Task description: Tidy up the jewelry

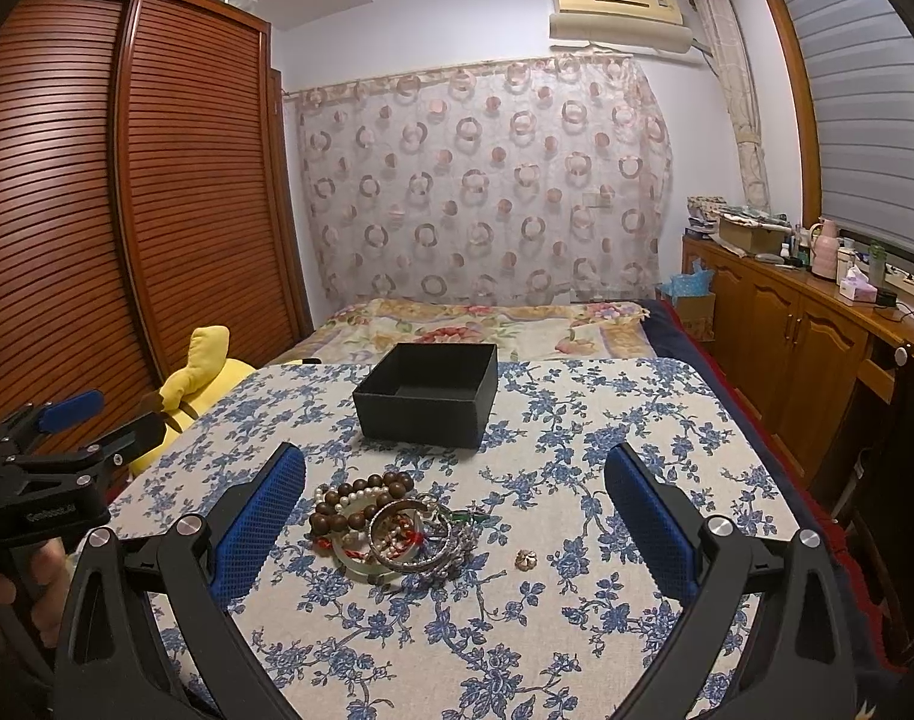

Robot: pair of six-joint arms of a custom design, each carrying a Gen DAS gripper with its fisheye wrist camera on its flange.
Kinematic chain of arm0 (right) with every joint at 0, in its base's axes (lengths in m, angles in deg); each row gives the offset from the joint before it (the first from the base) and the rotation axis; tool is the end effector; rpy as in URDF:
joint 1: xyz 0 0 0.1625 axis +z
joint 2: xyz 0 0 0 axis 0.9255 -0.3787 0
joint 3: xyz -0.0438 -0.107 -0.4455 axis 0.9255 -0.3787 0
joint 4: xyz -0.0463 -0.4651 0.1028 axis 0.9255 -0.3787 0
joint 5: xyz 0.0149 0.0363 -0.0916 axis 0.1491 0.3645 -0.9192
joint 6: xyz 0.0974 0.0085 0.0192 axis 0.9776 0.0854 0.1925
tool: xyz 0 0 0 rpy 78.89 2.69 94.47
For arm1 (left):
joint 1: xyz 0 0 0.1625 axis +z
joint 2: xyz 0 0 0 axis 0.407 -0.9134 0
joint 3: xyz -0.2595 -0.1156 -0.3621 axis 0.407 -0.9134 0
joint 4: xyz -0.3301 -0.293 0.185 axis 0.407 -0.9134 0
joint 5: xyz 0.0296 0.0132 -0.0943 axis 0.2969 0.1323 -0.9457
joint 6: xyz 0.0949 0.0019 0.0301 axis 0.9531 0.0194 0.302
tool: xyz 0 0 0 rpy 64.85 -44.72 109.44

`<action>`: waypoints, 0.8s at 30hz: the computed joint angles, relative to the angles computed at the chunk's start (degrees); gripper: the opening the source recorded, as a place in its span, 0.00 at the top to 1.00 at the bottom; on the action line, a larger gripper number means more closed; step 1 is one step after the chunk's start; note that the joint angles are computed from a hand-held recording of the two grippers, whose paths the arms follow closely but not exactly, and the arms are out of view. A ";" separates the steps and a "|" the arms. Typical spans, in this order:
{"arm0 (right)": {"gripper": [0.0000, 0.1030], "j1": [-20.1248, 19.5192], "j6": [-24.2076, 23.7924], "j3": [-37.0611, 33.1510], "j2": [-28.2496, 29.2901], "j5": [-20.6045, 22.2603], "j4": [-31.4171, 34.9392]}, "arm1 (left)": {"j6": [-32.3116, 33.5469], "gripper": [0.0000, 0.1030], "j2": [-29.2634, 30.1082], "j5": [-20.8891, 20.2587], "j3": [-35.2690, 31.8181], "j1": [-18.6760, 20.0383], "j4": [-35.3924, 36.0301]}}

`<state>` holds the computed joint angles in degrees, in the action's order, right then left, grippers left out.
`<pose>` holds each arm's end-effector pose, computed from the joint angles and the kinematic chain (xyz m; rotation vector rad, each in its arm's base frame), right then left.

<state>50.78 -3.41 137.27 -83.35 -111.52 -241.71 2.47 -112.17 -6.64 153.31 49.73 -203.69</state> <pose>0.4743 -0.7551 0.0035 0.2677 -1.9787 1.4448 -0.0720 -0.8157 0.4479 1.0653 2.2144 -1.1304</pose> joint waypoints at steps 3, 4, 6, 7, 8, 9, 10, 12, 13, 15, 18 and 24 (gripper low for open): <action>0.02 0.03 0.00 0.38 -0.25 -0.06 -0.20 | 0.04 0.06 0.01 -0.03 -0.02 0.02 0.03; 0.02 0.07 0.11 0.16 -0.06 -0.11 -0.03 | 0.00 0.06 -0.01 -0.01 0.02 0.00 0.00; 0.02 0.17 0.38 -0.20 0.22 -0.14 0.47 | -0.09 0.06 -0.06 0.00 0.17 -0.03 0.01; 0.02 0.33 0.58 -0.56 0.38 -0.23 0.96 | -0.02 0.06 0.00 -0.02 0.05 0.02 0.01; 0.02 0.31 0.63 -0.33 0.26 -0.05 1.02 | -0.09 0.06 -0.01 0.01 0.12 0.00 0.09; 0.02 0.26 0.78 0.47 -0.12 0.36 1.05 | -0.09 0.06 -0.01 0.01 0.12 0.00 0.09; 0.02 0.11 0.76 0.71 -0.19 0.67 1.22 | -0.24 0.06 0.03 0.17 0.16 0.01 0.51; 0.02 -0.26 1.09 2.26 -1.11 1.66 1.68 | -0.34 0.06 0.26 -0.07 -0.06 0.30 1.06; 0.02 -0.45 1.53 2.74 -1.38 2.30 2.43 | -0.60 0.06 0.42 -0.31 -0.22 0.50 1.89; 0.06 -0.88 2.14 3.65 -1.91 3.06 4.09 | -0.89 0.06 1.03 -0.80 -1.20 1.11 3.61; 0.13 -1.67 4.23 5.08 -2.97 4.21 8.21 | -1.12 0.06 1.90 -0.94 -2.36 1.77 5.69; 0.19 -3.40 7.75 5.49 -3.83 6.84 17.66 | -1.85 0.06 3.12 -1.68 -4.55 2.86 10.23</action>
<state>47.38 4.34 142.77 -87.17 -104.68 -224.05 0.61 -109.05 -8.32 148.75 52.59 -193.46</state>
